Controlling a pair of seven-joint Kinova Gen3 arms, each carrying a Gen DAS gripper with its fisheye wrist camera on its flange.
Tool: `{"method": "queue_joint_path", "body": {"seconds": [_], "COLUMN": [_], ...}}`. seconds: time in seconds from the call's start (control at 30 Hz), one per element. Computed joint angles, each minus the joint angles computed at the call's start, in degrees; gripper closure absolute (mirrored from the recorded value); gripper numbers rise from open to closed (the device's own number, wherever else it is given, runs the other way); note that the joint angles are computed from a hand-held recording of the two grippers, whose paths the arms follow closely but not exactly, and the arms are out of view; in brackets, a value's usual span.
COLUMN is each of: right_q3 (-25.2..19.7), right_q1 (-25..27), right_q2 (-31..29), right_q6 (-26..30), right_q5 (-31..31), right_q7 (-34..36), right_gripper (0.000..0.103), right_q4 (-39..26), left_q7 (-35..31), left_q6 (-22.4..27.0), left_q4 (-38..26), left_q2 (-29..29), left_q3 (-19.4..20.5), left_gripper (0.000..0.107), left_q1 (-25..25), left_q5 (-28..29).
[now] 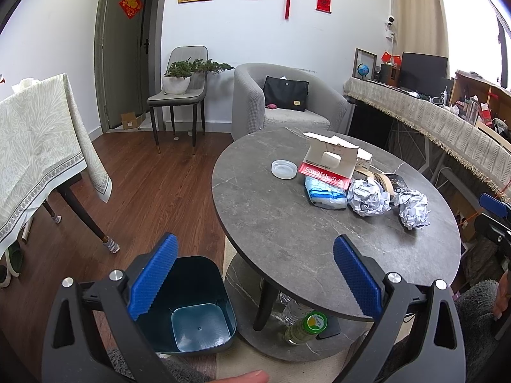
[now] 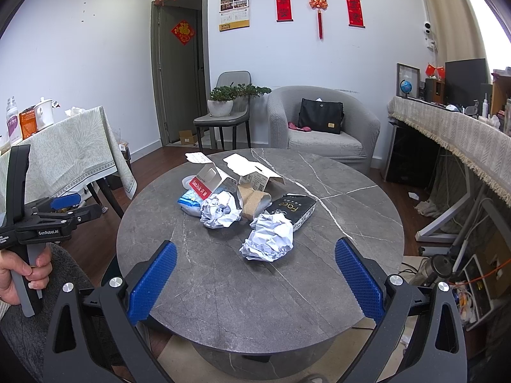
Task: Collect trash
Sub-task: 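Grasp the crumpled white paper with the right gripper while the left grasps the SanDisk box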
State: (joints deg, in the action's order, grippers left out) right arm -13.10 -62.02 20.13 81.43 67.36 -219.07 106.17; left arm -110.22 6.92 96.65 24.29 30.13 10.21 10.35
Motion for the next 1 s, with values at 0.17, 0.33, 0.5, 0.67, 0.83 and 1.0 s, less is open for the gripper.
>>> {"method": "queue_joint_path", "body": {"seconds": [0.17, 0.33, 0.5, 0.67, 0.83, 1.0], "right_q3": [-0.14, -0.18, 0.53, 1.56, 3.42, 5.19], "right_q1": [0.22, 1.18, 3.56, 8.41, 12.96, 15.88], "right_q2": [-0.93, -1.14, -1.79, -2.4, -2.13, -2.15], "right_q6": [-0.12, 0.02, -4.35, -11.89, -19.6, -25.46], "right_q5": [-0.21, -1.91, -1.98, -3.71, -4.42, -5.19], "right_q7": [-0.43, 1.92, 1.0, 3.14, 4.49, 4.81], "right_gripper": [0.003, 0.003, 0.003, 0.021, 0.021, 0.036], "right_q4": [0.23, -0.91, -0.12, 1.12, 1.89, 2.55], "left_q7": [-0.25, -5.1, -11.77, -14.58, -15.92, -18.31], "left_q6": [2.82, 4.53, 7.48, 12.47, 17.53, 25.49], "left_q4": [-1.46, -2.63, -6.25, -13.57, -21.99, -32.65], "left_q2": [-0.49, -0.88, 1.31, 5.03, 9.67, 16.24], "left_q3": [-0.88, 2.91, 6.57, 3.04, -3.12, -5.86], "left_gripper": [0.008, 0.008, 0.009, 0.013, 0.015, 0.02], "left_q1": [0.85, -2.04, -4.3, 0.71, 7.36, 11.16], "left_q5": [0.28, 2.27, 5.59, 6.69, 6.49, 7.28]}}
